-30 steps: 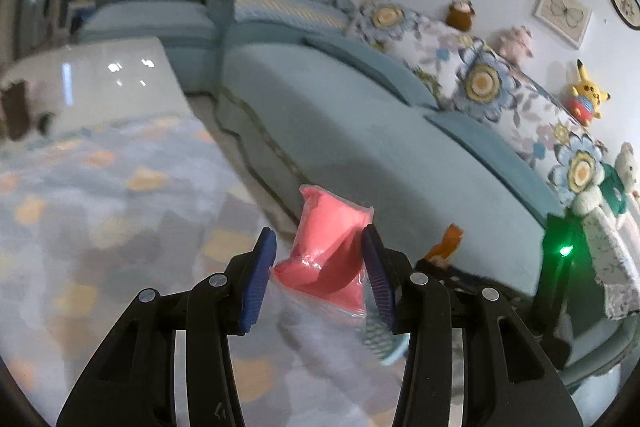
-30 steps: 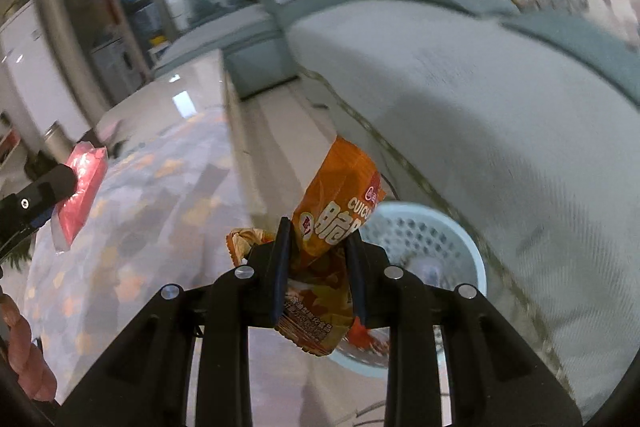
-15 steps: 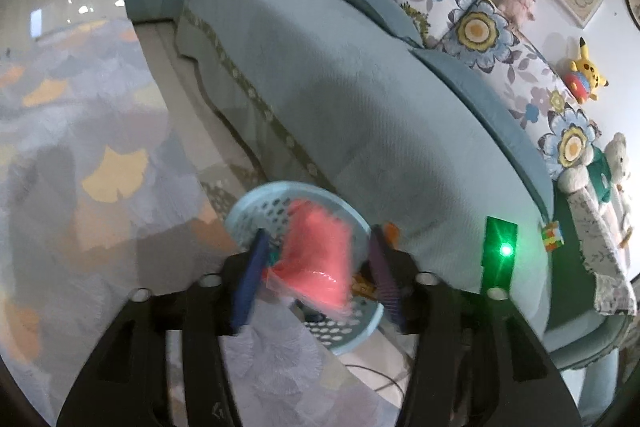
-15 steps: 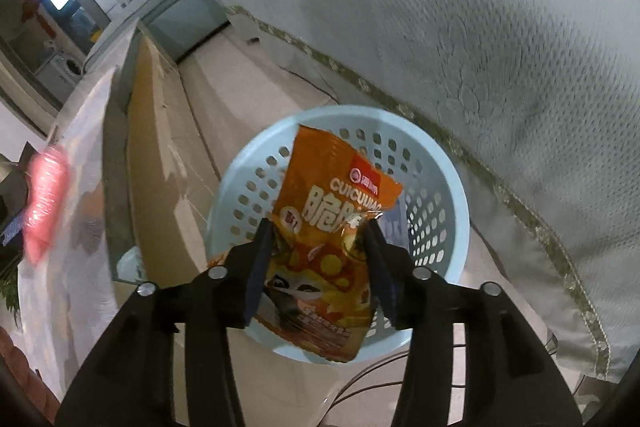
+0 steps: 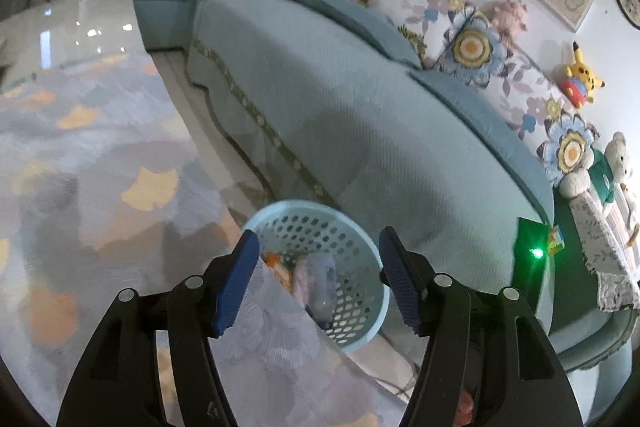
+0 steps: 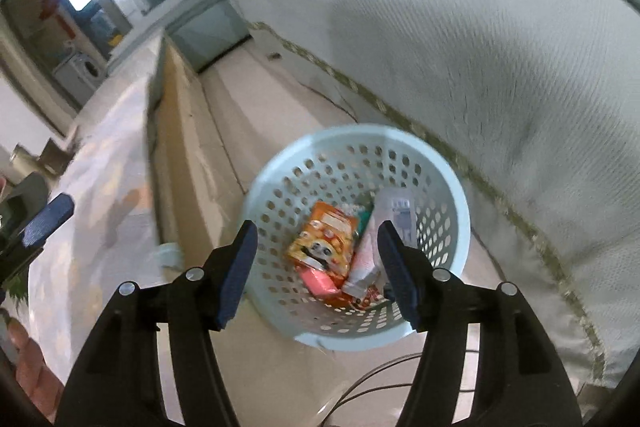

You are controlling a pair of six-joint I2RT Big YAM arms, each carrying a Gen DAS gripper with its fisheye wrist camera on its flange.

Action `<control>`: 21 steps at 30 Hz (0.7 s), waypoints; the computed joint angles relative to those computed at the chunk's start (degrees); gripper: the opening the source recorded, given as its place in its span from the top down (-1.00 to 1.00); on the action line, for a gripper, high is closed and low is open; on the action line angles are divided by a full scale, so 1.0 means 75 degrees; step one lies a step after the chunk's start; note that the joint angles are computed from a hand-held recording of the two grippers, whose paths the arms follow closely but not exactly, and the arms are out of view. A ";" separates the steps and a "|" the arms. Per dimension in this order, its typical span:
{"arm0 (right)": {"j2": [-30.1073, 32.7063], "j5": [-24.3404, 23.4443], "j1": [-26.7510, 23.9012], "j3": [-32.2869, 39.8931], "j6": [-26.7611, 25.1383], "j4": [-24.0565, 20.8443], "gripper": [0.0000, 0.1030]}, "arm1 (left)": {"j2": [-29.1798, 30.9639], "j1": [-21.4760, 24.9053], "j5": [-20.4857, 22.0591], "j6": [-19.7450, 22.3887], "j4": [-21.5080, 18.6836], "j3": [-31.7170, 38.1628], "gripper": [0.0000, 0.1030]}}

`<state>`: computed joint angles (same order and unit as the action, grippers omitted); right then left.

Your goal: Collect trash

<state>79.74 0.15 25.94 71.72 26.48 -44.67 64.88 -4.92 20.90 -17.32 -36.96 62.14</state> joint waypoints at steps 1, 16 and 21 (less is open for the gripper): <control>-0.0119 0.0093 0.0071 0.0010 -0.0057 -0.0007 -0.14 | -0.0190 -0.0002 -0.0089 -0.0083 0.0040 -0.0080 -0.31; -0.2310 0.4192 0.2302 -0.0615 -0.0808 0.0666 -0.34 | -0.2931 -0.1137 -0.3771 0.0226 -0.0228 -0.0913 -0.68; -0.2565 0.4884 0.2714 -0.0916 -0.1068 0.1239 -0.34 | -0.3223 -0.1212 -0.4532 0.0281 -0.0025 -0.1207 -0.71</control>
<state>60.50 36.78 46.30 64.85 18.47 -35.38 40.71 -14.02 -13.09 -15.21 -37.15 53.09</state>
